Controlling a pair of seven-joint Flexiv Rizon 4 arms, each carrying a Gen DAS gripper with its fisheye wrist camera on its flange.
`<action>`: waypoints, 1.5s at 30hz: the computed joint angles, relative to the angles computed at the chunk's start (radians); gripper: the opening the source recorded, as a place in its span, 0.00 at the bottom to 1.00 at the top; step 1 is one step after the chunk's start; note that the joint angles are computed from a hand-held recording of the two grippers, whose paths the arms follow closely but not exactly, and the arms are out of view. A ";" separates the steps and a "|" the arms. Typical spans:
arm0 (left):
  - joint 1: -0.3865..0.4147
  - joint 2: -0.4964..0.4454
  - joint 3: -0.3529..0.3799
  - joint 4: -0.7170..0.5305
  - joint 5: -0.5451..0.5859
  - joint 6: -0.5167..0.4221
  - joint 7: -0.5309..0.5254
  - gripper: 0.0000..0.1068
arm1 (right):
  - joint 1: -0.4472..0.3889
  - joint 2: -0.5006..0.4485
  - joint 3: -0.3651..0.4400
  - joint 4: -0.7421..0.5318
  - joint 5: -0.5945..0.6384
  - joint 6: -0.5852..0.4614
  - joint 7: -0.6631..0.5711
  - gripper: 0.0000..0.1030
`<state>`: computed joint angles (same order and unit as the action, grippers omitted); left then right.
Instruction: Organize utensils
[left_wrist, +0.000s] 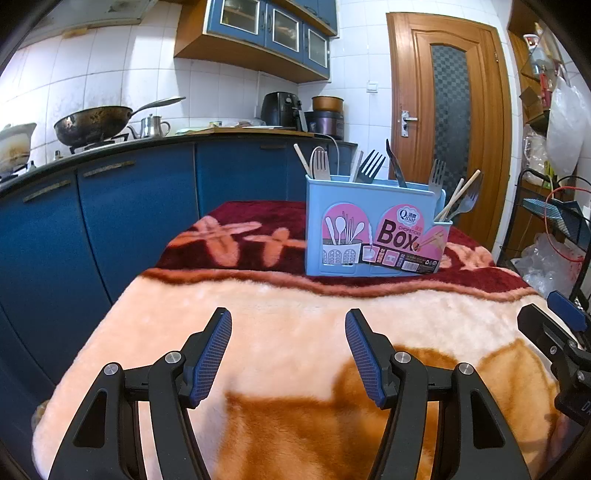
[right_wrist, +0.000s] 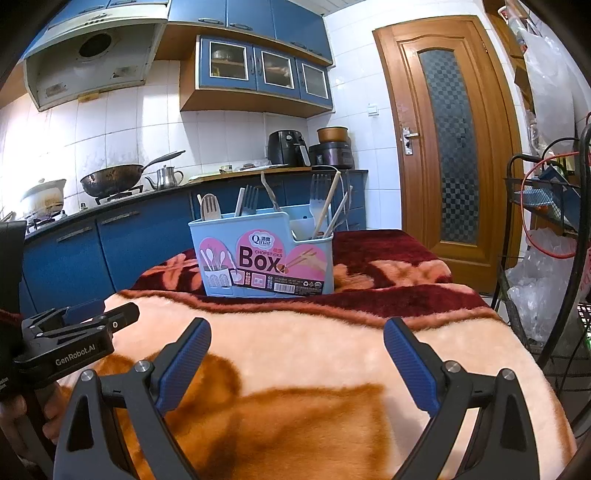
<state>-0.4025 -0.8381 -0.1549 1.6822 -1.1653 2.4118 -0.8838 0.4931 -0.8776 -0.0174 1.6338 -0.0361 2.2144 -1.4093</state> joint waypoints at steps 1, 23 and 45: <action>0.000 0.000 0.000 0.001 0.001 0.001 -0.001 0.61 | 0.002 0.000 0.000 0.000 0.002 0.000 0.000 0.94; 0.001 0.001 0.000 0.003 0.007 0.003 -0.008 0.61 | -0.003 0.000 0.002 0.000 -0.004 0.000 -0.002 0.94; 0.000 0.000 0.002 0.001 0.010 -0.001 -0.018 0.61 | -0.008 0.000 0.003 0.001 -0.010 0.002 -0.003 0.94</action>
<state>-0.4023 -0.8377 -0.1530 1.6827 -1.1553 2.4104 -0.9016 0.4852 -0.8775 -0.0147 1.6344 -0.0457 2.2160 -1.4120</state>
